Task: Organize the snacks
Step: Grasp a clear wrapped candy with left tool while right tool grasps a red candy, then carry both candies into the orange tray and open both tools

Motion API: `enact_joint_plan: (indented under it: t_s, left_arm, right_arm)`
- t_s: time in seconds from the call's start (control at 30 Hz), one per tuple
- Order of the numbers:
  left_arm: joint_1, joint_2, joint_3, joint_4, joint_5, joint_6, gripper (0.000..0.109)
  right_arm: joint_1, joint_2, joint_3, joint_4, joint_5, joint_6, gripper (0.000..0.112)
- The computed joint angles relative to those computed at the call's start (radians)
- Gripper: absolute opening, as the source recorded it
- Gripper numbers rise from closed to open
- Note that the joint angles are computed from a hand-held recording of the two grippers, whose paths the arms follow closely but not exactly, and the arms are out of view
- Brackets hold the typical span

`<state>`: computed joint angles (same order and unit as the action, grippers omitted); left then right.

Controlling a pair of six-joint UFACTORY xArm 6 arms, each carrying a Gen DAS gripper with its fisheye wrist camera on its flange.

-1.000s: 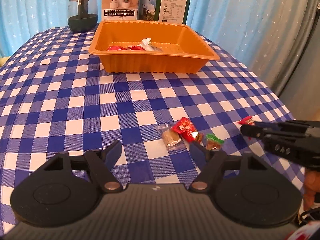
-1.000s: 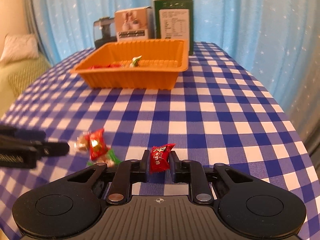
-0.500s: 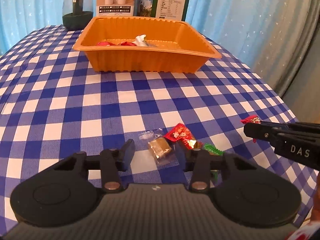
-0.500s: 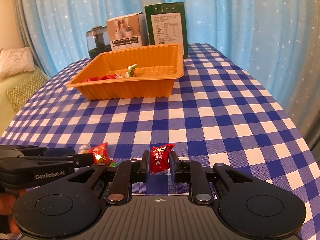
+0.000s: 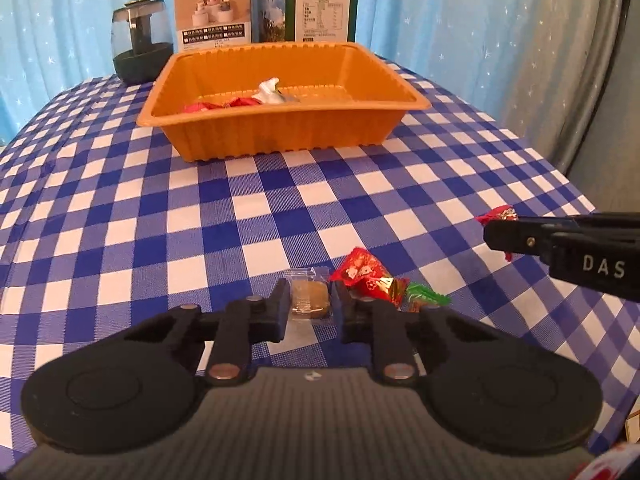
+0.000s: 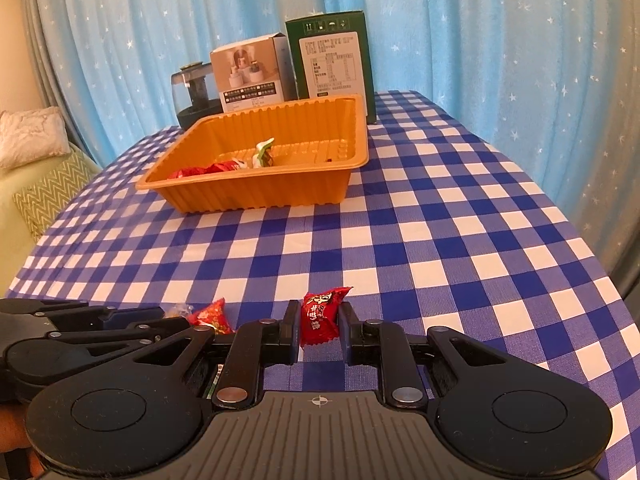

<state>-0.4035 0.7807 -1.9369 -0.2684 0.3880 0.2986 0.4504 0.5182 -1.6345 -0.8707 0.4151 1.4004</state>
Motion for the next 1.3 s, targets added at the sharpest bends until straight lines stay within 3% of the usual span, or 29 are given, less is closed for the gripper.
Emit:
enact_joint_plan:
  t_s: [0.2, 0.33, 0.5, 0.57, 0.63, 0.83, 1.3]
  left_arm:
    - [0.007, 0.006, -0.019, 0.018, 0.058, -0.012, 0.020]
    - [0.008, 0.006, -0.010, 0.005, 0.042, -0.009, 0.027]
    - [0.009, 0.021, -0.024, -0.024, 0.025, -0.004, 0.027]
    - [0.006, 0.022, -0.022, -0.012, 0.020, 0.005, 0.027]
    - [0.005, 0.019, -0.020, 0.032, 0.024, -0.010, 0.018]
    - [0.004, -0.015, 0.017, 0.040, -0.024, -0.044, 0.018]
    - [0.011, -0.028, -0.046, 0.000, 0.010, -0.065, 0.018]
  right_arm:
    - [0.006, 0.015, -0.021, 0.023, -0.006, -0.031, 0.020]
    - [0.006, 0.018, -0.025, 0.030, -0.002, -0.033, 0.020]
    - [0.006, 0.031, -0.041, 0.048, -0.003, -0.055, 0.020]
    - [0.006, 0.035, -0.046, 0.054, -0.005, -0.061, 0.020]
    - [0.005, 0.036, -0.048, 0.054, -0.007, -0.057, 0.020]
    - [0.002, 0.034, -0.051, 0.041, -0.017, -0.037, 0.020]
    - [0.011, 0.047, -0.100, 0.031, -0.019, -0.046, 0.020]
